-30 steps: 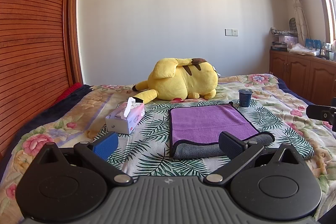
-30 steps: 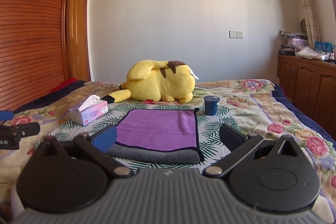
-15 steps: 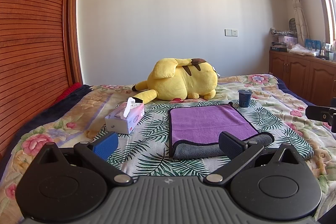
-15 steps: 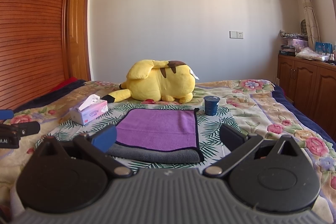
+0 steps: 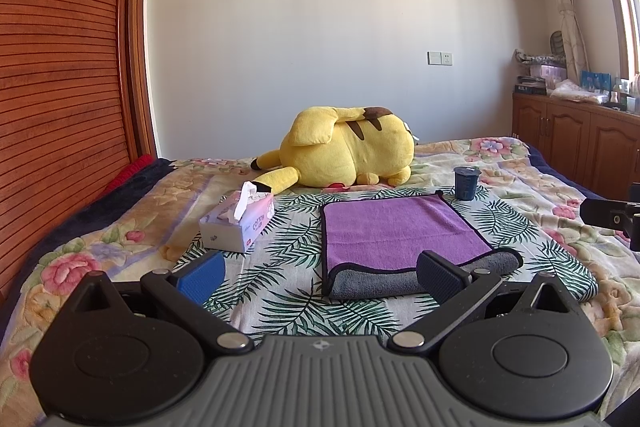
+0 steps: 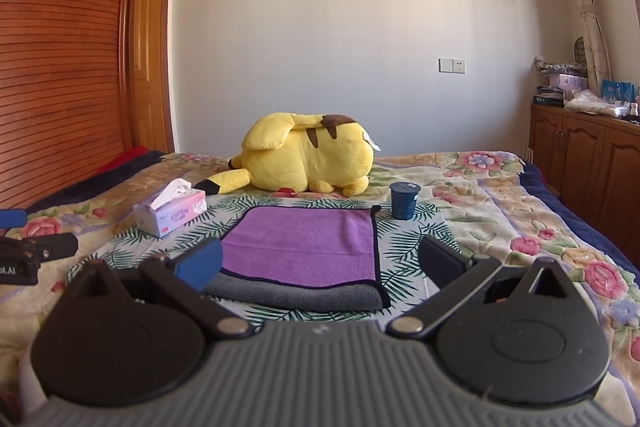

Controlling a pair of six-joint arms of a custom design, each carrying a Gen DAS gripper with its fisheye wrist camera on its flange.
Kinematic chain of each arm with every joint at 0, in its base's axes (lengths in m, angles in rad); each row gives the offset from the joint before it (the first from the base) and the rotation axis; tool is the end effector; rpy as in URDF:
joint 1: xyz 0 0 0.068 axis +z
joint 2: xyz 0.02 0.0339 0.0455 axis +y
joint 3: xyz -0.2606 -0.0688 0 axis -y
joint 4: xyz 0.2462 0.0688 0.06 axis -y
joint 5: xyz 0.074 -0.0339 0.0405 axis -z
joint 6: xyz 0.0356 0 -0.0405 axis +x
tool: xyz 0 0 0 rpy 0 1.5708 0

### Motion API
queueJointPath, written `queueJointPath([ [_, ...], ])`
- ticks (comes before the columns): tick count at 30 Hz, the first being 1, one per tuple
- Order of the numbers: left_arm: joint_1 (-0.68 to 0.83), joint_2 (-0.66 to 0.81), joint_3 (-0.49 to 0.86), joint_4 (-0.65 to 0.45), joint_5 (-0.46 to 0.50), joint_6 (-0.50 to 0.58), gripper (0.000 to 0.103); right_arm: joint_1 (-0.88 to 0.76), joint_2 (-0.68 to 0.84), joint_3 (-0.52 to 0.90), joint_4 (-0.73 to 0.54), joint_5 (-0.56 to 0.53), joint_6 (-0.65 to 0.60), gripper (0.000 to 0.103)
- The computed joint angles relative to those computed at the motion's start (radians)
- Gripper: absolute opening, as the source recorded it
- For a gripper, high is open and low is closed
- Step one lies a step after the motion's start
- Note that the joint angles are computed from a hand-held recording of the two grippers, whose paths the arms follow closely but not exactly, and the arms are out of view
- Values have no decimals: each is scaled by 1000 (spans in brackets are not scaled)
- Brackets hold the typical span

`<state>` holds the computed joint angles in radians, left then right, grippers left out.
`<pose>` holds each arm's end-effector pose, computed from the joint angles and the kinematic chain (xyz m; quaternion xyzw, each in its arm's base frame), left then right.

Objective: Fold towel

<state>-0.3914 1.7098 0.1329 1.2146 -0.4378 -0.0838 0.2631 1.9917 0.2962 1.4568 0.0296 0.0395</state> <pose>0.2035 -0.0677 0.0874 0.0011 0.8127 0.0432 0.5811 0.2531 0.0671 0.0737 -0.0786 0.7823 0.0816 0.6125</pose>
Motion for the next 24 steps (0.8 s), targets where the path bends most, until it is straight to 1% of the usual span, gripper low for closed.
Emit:
queueJointPath([
  [3, -1, 25, 21, -12, 5, -2, 85, 0, 3, 18, -24, -6, 4, 103],
  [7, -1, 1, 50, -94, 25, -4, 85, -5, 13, 60, -80, -27, 1, 103],
  [14, 5, 24, 102, -154, 54, 30, 85, -18, 36, 137, -164, -52, -11, 103],
  [17, 32, 11, 143, -247, 119, 19, 85, -23, 49, 179, -213, -67, -21, 103],
  [18, 40, 12, 153, -261, 142, 21, 85, -18, 57, 195, -227, -62, -25, 103],
  [20, 41, 26, 174, -270, 146, 27, 85, -24, 71, 226, -261, -69, -30, 103],
  [24, 60, 55, 219, -301, 184, 37, 84, -35, 95, 293, -334, -80, -41, 103],
])
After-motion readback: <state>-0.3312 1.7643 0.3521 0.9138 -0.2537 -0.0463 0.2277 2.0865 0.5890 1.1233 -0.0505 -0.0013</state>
